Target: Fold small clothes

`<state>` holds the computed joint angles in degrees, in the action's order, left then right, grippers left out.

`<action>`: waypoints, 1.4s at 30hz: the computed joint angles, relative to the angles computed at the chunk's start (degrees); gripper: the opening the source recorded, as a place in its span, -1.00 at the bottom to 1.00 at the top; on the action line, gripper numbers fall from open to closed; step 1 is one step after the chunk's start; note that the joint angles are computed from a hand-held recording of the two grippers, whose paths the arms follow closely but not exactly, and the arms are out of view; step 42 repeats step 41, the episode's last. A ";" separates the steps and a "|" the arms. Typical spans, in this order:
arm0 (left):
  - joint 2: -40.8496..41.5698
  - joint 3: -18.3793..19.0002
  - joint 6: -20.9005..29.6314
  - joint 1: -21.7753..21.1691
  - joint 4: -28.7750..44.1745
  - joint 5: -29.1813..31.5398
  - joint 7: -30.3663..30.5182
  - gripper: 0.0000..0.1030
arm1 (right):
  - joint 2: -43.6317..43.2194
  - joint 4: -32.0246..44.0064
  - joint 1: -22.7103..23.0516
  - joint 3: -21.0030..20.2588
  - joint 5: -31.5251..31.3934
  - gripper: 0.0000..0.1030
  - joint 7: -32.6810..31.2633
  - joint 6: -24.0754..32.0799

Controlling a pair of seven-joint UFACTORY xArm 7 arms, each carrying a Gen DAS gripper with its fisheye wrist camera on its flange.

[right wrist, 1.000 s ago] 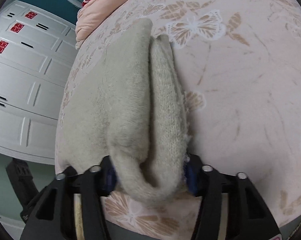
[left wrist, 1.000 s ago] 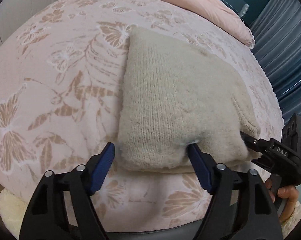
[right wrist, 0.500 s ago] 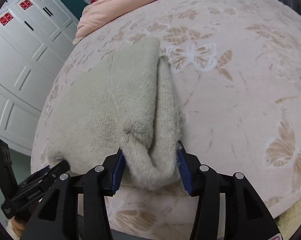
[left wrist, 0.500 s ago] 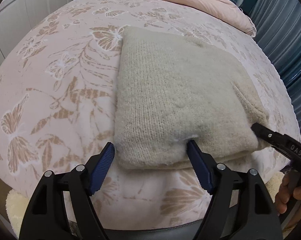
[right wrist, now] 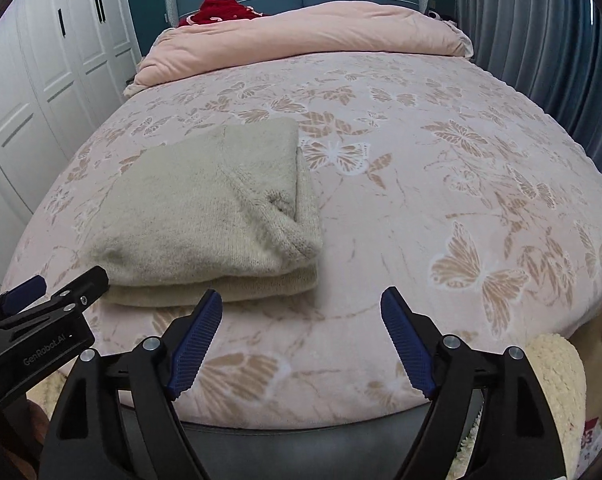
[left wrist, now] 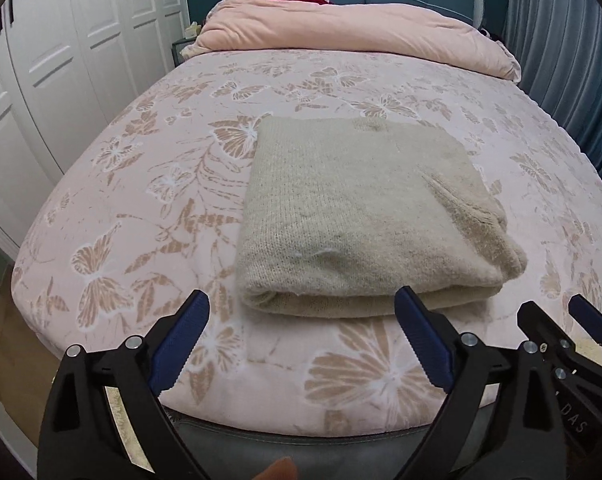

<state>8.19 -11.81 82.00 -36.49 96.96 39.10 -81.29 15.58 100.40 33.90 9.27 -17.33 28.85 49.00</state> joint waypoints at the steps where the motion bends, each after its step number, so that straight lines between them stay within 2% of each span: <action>1: 0.32 -0.22 1.39 -0.59 0.54 0.72 -0.79 0.78 | -0.49 -0.59 0.15 -0.02 -0.25 0.55 0.33 -0.02; 6: 0.81 -0.70 3.53 -2.39 1.24 1.19 -2.72 0.78 | -2.58 -3.18 0.09 0.53 -0.73 0.58 0.18 -0.95; 9: 2.45 -0.82 7.02 -4.32 3.49 3.23 -3.35 0.78 | -3.39 -4.07 -0.03 0.83 -1.14 0.59 0.51 -0.94; 15: 3.97 -0.16 10.55 -6.88 5.80 4.50 -3.55 0.77 | -4.64 -5.31 -0.34 1.21 -2.06 0.59 1.34 -1.01; 25: 4.08 0.35 11.72 -7.75 6.40 4.18 -4.83 0.77 | -5.38 -5.94 -0.60 1.81 -2.00 0.59 2.69 -0.56; 35: 3.06 -0.21 11.21 -6.87 4.70 2.86 -6.73 0.76 | -5.27 -5.83 -0.52 1.95 -2.12 0.59 2.78 -0.16; 38: 3.23 -0.22 11.08 -6.96 4.85 2.99 -6.65 0.66 | -5.11 -5.72 -0.25 1.88 -2.83 0.60 3.26 0.03; 42: 3.46 -0.14 11.06 -6.95 5.10 2.83 -6.45 0.65 | -5.08 -5.71 -0.15 1.88 -2.93 0.60 3.47 0.08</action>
